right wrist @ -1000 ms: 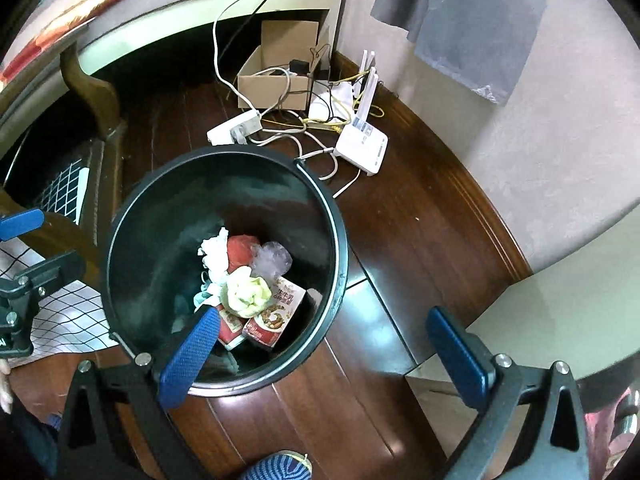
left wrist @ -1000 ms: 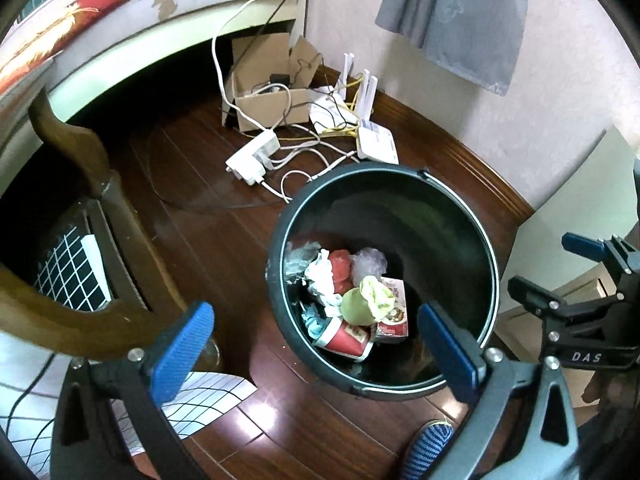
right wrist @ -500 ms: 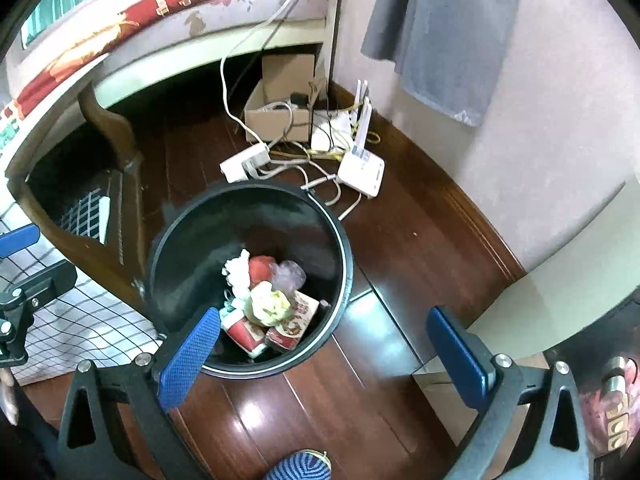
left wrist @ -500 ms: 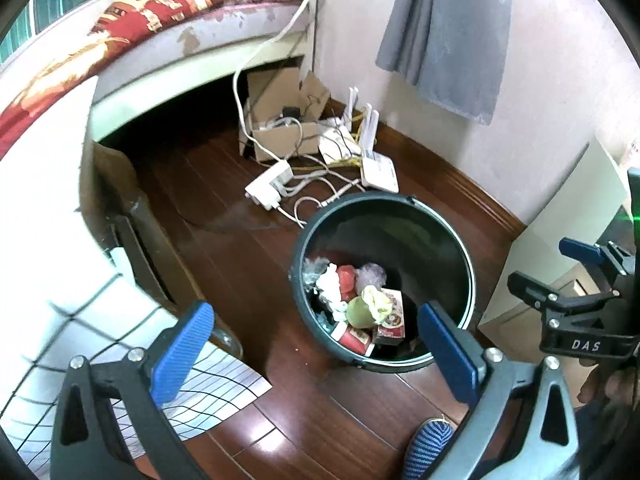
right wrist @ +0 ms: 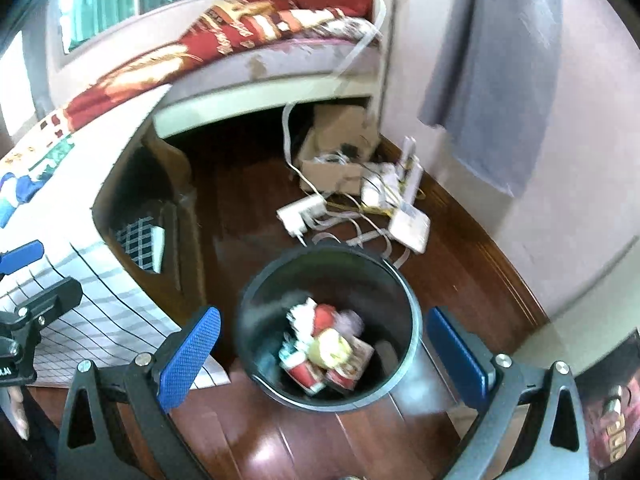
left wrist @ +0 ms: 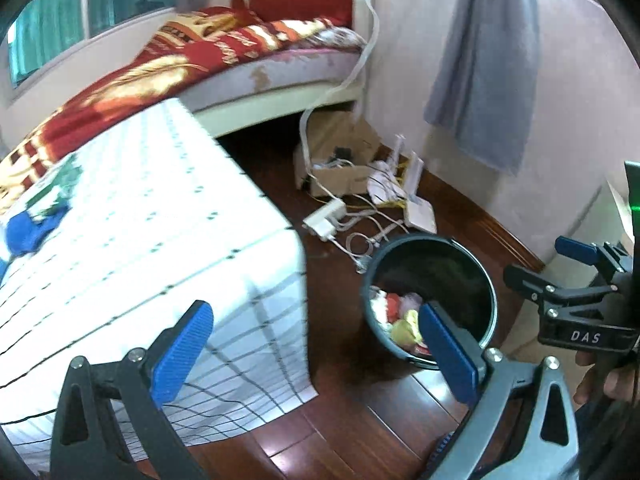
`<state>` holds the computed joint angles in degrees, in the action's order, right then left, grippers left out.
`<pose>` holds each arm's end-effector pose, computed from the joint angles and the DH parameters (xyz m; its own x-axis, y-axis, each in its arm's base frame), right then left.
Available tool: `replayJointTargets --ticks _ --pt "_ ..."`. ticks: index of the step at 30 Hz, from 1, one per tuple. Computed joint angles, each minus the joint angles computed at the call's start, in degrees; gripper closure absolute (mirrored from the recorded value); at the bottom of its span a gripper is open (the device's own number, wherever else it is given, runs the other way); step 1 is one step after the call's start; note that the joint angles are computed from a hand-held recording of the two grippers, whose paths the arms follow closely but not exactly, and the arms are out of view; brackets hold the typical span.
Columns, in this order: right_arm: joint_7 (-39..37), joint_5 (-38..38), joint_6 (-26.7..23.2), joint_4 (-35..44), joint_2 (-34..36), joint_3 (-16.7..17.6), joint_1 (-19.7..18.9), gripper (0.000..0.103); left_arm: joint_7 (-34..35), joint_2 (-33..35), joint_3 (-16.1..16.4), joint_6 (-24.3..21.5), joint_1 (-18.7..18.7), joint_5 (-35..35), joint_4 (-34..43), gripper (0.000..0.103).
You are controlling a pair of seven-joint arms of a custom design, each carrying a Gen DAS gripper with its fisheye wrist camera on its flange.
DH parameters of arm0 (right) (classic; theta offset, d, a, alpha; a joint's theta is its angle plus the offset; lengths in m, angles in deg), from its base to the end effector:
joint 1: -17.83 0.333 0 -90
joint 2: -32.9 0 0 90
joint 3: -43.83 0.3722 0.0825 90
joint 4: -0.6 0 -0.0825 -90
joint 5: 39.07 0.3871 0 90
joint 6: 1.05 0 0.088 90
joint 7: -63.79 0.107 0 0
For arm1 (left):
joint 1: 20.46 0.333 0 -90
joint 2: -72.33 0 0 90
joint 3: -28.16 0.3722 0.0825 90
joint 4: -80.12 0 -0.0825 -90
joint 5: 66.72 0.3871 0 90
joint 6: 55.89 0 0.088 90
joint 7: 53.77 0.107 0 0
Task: Collect trash
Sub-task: 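Move both open tools back to the table, then grasp the blue paper cup with the left tool while the right tool grasps the green milk carton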
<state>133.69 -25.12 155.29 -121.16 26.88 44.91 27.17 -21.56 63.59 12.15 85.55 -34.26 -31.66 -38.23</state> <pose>0.5558 0.0934 0.5930 0.3344 -0.9423 0.0133 -0.7028 -0.2588 -0.6626 0.4717 -0.2832 0.6129 0.0966 -0.9953 0.0071 -0.7268 -0.0754 -0.6827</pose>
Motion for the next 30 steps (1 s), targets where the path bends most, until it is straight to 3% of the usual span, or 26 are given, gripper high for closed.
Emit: replayJointTargets --ticks 10,15,23,26,30 --pt "-4.29 7.75 4.76 4.27 3.25 3.65 7.01 0.0 -6.03 -12.09 1.43 -3.15 5.91 2.69 -9.44 0.0" --pt "-7.68 11.09 2.67 7.94 6.26 6.24 11.24 0.0 -7.3 -19.85 3.1 -5.41 9.87 2.49 -15.8 0.0" --pt "-6.58 9.02 -1.17 17.25 11.55 9.26 16.74 0.0 -7.41 -29.32 6.2 -7.47 17.62 3.47 -21.86 0.0" --pt "-5.42 8.12 -2.74 21.77 14.15 9.86 18.48 0.0 -5.04 -29.7 9.02 -5.87 20.4 4.6 -22.51 0.0" --pt "0.35 1.13 -5.27 31.71 20.97 9.33 22.46 0.0 -1.91 -27.77 11.46 -1.7 23.8 6.06 -22.59 0.001"
